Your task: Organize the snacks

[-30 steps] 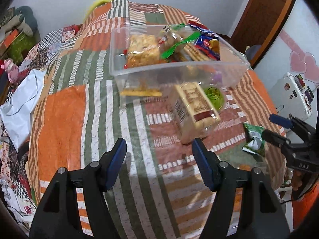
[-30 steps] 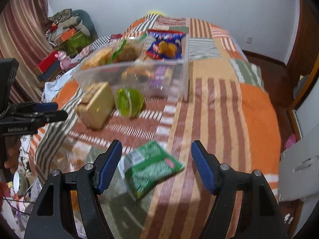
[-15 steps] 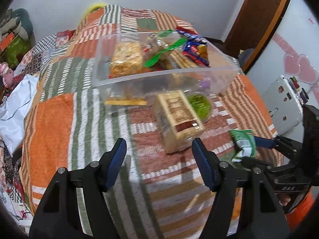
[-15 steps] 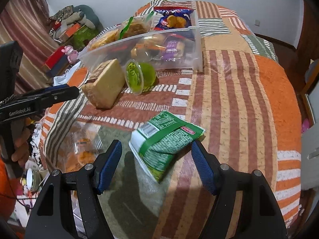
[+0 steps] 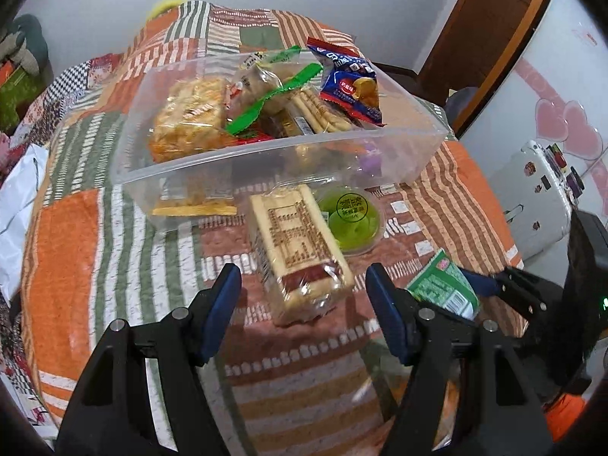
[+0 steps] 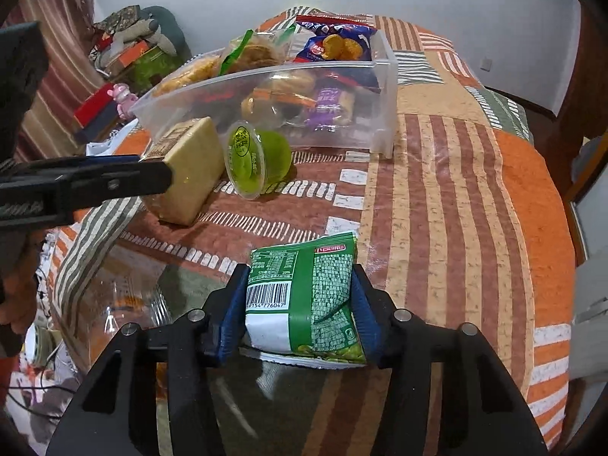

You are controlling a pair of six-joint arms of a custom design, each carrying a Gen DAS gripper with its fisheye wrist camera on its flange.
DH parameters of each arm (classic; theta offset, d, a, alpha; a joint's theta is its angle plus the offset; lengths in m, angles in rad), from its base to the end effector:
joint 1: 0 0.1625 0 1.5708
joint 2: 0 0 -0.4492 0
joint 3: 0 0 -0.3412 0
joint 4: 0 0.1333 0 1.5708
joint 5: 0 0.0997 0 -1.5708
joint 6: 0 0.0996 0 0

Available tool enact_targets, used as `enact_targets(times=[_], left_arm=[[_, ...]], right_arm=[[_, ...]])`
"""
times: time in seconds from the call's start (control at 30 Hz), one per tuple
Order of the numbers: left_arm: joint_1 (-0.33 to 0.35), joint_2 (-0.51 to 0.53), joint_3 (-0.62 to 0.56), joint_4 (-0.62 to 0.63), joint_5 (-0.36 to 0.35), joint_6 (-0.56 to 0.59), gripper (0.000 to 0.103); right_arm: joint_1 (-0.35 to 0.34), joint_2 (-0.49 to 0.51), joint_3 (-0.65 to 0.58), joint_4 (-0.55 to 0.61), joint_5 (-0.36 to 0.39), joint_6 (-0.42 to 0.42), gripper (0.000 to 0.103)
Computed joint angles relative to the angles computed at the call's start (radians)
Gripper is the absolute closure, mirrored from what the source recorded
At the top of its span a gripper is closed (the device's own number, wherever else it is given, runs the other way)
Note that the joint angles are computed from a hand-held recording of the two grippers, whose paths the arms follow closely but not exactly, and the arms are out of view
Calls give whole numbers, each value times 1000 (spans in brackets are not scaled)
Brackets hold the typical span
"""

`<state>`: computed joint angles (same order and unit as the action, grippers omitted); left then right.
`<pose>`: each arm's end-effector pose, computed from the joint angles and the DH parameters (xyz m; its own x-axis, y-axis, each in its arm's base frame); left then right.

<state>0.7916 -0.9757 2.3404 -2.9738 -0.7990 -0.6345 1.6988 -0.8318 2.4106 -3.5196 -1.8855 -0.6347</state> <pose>-0.1537 -0.4441 0.1330 -0.8420 -0.0312 -0.5386 0.2522 0.8598 -0.4439 0.1561 -0.4105 0.1011 -0.7004 -0.5566 0.4468 -0.6635 0.7385 -0.1201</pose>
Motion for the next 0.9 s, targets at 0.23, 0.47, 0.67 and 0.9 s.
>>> enact_targets(times=[0.23, 0.47, 0.67, 0.9], left_arm=[[28, 63, -42, -36, 37, 21, 36], [39, 86, -38, -88, 56, 27, 56], [18, 52, 5, -88, 55, 23, 67], [-8, 5, 29, -50, 46, 7, 67]], right_arm=[[-31, -38, 8, 7, 18, 1, 58], [-37, -50, 3, 20, 30, 15, 58], [-29, -52, -6, 20, 36, 38, 58], [-14, -62, -22, 19, 53, 39, 58]])
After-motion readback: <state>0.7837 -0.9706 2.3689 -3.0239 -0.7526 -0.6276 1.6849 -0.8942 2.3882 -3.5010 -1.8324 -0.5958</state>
